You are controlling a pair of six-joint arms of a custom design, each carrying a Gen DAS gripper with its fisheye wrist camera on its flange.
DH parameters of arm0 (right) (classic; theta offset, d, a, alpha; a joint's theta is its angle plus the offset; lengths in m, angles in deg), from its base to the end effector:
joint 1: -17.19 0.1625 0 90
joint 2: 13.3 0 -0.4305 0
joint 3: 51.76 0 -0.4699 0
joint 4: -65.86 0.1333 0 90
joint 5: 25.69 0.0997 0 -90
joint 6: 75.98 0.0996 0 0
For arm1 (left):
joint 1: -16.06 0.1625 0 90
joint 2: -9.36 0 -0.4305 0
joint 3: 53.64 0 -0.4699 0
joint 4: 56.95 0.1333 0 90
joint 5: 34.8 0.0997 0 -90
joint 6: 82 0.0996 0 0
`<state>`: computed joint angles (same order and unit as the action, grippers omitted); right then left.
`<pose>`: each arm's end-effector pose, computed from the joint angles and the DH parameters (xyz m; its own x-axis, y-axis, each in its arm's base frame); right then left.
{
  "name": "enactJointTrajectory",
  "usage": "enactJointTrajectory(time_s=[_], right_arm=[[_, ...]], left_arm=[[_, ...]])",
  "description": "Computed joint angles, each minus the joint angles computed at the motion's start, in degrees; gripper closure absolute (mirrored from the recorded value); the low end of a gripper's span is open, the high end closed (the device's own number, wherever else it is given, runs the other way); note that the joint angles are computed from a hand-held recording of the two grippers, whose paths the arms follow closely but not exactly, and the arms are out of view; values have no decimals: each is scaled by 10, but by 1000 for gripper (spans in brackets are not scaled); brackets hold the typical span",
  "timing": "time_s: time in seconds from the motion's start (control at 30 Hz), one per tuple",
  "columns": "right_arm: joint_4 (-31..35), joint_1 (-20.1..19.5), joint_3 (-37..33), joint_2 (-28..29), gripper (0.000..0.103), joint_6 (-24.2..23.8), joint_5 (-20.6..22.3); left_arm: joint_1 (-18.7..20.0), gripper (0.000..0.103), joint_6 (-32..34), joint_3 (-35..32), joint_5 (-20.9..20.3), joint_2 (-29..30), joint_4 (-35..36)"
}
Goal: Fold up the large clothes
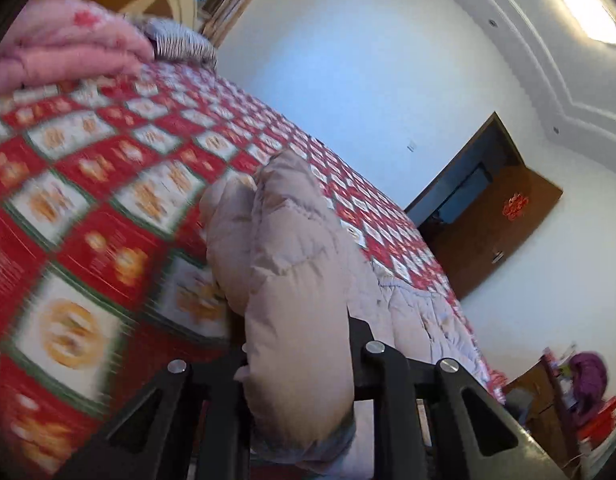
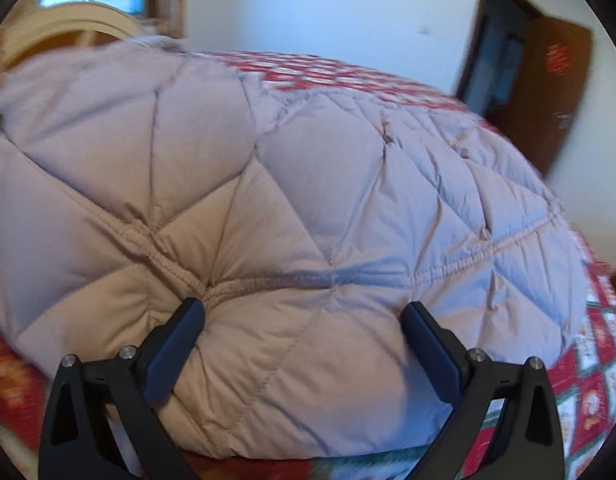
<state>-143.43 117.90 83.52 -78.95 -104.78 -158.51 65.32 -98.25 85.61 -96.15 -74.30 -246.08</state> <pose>0.1502 -0.4411 0.1429 -0.6580 0.0202 0.7528 -0.4990 0.7369 -0.4560 -0.1536 -0.4558 0.2080 -0.9777 0.1559 -0.1409 0.2078 0.6175 -0.7586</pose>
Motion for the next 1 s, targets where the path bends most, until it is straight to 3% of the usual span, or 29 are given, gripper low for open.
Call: enactJointTrajectory(time_s=[0.07, 0.2, 0.37, 0.47, 0.7, 0.83, 1.0], right_arm=[[13, 3, 23, -42, 3, 6, 29], [-3, -13, 49, -115, 3, -8, 38], [-46, -48, 50, -166, 3, -53, -11], [-19, -87, 50, -212, 3, -44, -16], [26, -169, 85, -331, 3, -39, 10], [62, -227, 112, -414, 3, -28, 46], [92, -287, 125, -469, 3, -19, 93]], left_arm=[[-12, 85, 16, 3, 21, -15, 12], [-54, 85, 43, -2, 64, -6, 10], [-117, 85, 85, -40, 87, 64, -20], [-147, 85, 118, -77, 78, 115, -22], [-173, 85, 148, -170, 24, 239, 27], [-189, 85, 169, -209, 13, 309, 60], [-203, 85, 189, -237, 24, 376, 95]])
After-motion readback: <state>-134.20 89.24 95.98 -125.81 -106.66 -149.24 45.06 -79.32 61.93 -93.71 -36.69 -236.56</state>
